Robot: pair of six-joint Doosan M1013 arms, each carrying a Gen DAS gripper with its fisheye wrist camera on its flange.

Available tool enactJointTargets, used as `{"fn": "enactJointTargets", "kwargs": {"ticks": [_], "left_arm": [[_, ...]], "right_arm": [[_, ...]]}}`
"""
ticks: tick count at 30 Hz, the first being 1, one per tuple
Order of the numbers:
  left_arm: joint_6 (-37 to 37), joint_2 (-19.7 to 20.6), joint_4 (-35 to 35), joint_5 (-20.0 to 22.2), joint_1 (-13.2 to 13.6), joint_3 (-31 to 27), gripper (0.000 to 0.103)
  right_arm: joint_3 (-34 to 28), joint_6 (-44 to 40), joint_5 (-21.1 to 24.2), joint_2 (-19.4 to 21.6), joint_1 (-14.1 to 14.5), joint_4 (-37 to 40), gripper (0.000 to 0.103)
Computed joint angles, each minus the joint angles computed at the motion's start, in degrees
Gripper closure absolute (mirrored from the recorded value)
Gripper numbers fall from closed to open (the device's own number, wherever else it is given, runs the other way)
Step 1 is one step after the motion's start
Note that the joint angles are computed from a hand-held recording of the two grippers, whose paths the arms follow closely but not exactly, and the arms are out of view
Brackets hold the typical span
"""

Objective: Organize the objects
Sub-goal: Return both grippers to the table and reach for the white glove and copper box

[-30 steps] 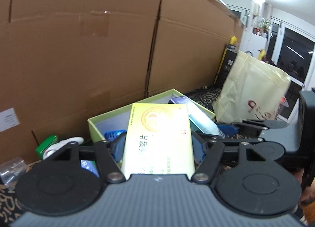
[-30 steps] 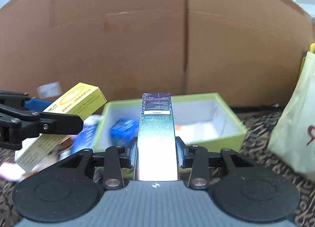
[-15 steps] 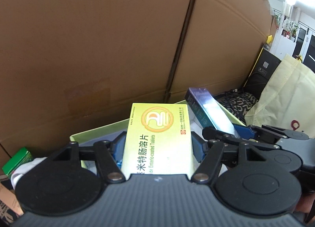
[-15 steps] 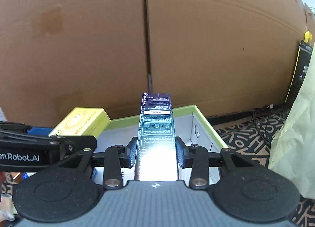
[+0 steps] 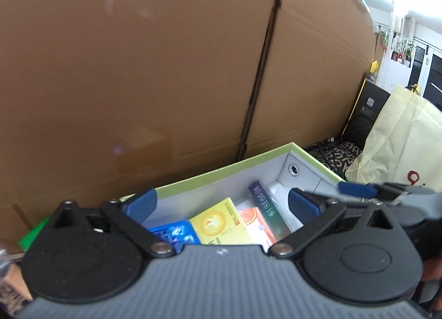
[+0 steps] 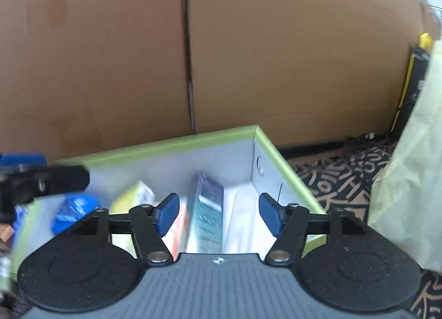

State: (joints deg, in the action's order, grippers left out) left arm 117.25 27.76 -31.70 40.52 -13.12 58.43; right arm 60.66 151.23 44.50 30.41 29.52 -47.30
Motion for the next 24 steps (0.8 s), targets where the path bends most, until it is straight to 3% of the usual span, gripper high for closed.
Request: {"fn": "enactJointTargets", "kwargs": {"ticks": [6,13,17,21,24], "left_arm": [[3.12,-6.50,-4.45,0.88,2.53,6.93,0.000],[8.97,-15.21,-10.34,-1.73,7.05,17.72,0.000],[10.24,-19.06,-12.06,-2.69,10.00,22.76,0.000],[7.76,-22.15,-10.54,-5.46,12.27,27.89,0.000],[4.33,-23.54,-9.36,-4.75,14.67,30.87,0.000]], "right_arm": [[7.38,15.76,-4.49,-5.72,3.44,-12.86,0.022],[13.96,26.29,-9.19,-10.11,7.95,-22.57,0.018],[15.70,28.04,-11.30,-10.39,9.71,-24.86,0.018],[16.40,25.04,-13.26,-9.89,11.15,-22.20,0.018],[16.36,21.21,-15.49,-8.96,11.75,-18.44,0.018]]}}
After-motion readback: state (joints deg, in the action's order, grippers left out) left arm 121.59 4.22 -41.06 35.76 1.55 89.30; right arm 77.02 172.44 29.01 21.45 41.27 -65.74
